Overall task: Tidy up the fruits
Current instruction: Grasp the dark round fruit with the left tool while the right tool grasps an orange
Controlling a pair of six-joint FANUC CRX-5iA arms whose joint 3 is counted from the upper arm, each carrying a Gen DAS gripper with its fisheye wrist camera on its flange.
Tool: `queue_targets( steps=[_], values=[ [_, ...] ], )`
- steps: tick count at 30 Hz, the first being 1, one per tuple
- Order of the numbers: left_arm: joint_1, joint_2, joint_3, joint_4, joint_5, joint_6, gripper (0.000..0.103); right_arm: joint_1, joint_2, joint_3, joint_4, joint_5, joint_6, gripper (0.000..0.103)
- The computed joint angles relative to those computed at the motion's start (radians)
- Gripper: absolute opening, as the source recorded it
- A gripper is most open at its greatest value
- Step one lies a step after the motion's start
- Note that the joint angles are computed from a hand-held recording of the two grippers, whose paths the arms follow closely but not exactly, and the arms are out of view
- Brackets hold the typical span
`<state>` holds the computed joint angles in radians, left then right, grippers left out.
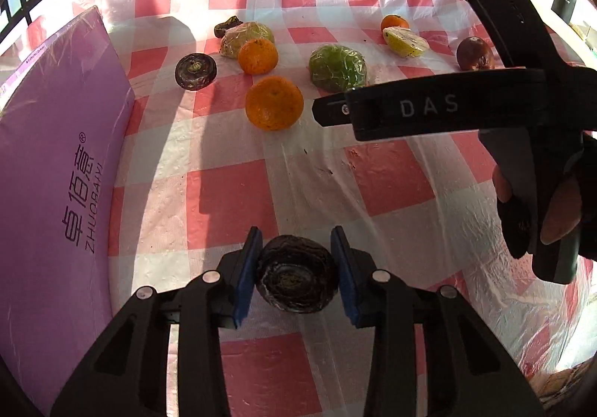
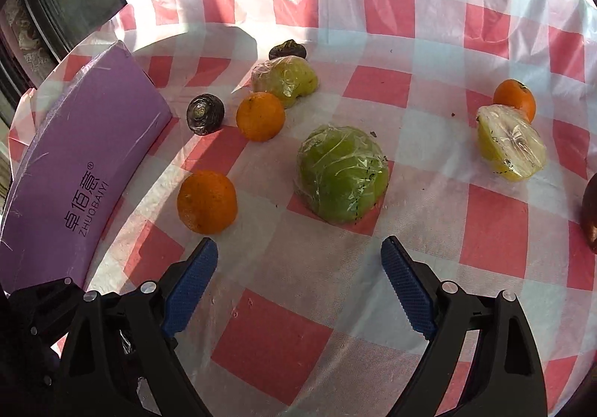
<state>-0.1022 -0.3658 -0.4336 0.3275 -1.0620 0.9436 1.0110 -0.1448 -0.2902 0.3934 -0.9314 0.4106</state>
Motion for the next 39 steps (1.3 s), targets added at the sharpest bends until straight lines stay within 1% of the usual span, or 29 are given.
queue_targets(
  steps=[3,7,9,10,12,13,14,17,19,23,27,32,35,39],
  values=[
    [0.023,-0.046,-0.024,-0.006,-0.039,-0.007,0.038,-0.008,0.071,0.074,-0.038,0.017,0.091,0.081],
    [0.045,-0.066,-0.032,-0.009,-0.063,-0.014,0.038,-0.002,0.175,0.176,-0.029,-0.005,0.206,0.079],
    [0.053,-0.069,-0.032,-0.008,-0.069,-0.014,0.038,0.019,0.226,0.217,0.025,-0.052,0.236,0.067],
    [0.056,-0.070,-0.032,-0.008,-0.072,-0.015,0.038,0.026,0.237,0.223,0.045,-0.059,0.240,0.059],
    [0.065,-0.077,-0.035,-0.001,-0.084,-0.026,0.038,0.034,0.241,0.228,0.057,-0.069,0.218,0.049],
    [0.070,-0.080,-0.038,0.004,-0.089,-0.036,0.038,0.040,0.233,0.216,0.070,-0.072,0.194,0.047],
    [0.074,-0.084,-0.042,0.009,-0.092,-0.047,0.038,0.049,0.221,0.198,0.086,-0.070,0.162,0.041],
    [0.086,-0.087,-0.047,0.028,-0.107,-0.084,0.038,0.072,0.139,0.109,0.096,-0.073,0.070,0.041],
    [0.094,-0.087,-0.051,0.044,-0.118,-0.115,0.038,0.099,0.078,0.054,0.101,-0.104,-0.011,0.041],
    [0.103,-0.071,-0.051,0.085,-0.152,-0.195,0.038,0.178,-0.033,-0.037,0.101,-0.214,-0.183,0.041],
    [0.111,-0.039,-0.037,0.152,-0.218,-0.300,0.038,0.280,-0.091,-0.063,0.095,-0.364,-0.329,0.041],
    [0.131,-0.018,-0.011,0.257,-0.307,-0.463,0.038,0.411,-0.121,-0.052,0.110,-0.540,-0.605,0.041],
    [0.174,-0.023,0.005,0.331,-0.374,-0.546,0.038,0.480,-0.110,-0.024,0.126,-0.619,-0.776,0.041],
    [0.274,-0.029,0.028,0.414,-0.471,-0.620,0.038,0.520,-0.049,0.050,0.158,-0.691,-0.858,0.041]
  ],
)
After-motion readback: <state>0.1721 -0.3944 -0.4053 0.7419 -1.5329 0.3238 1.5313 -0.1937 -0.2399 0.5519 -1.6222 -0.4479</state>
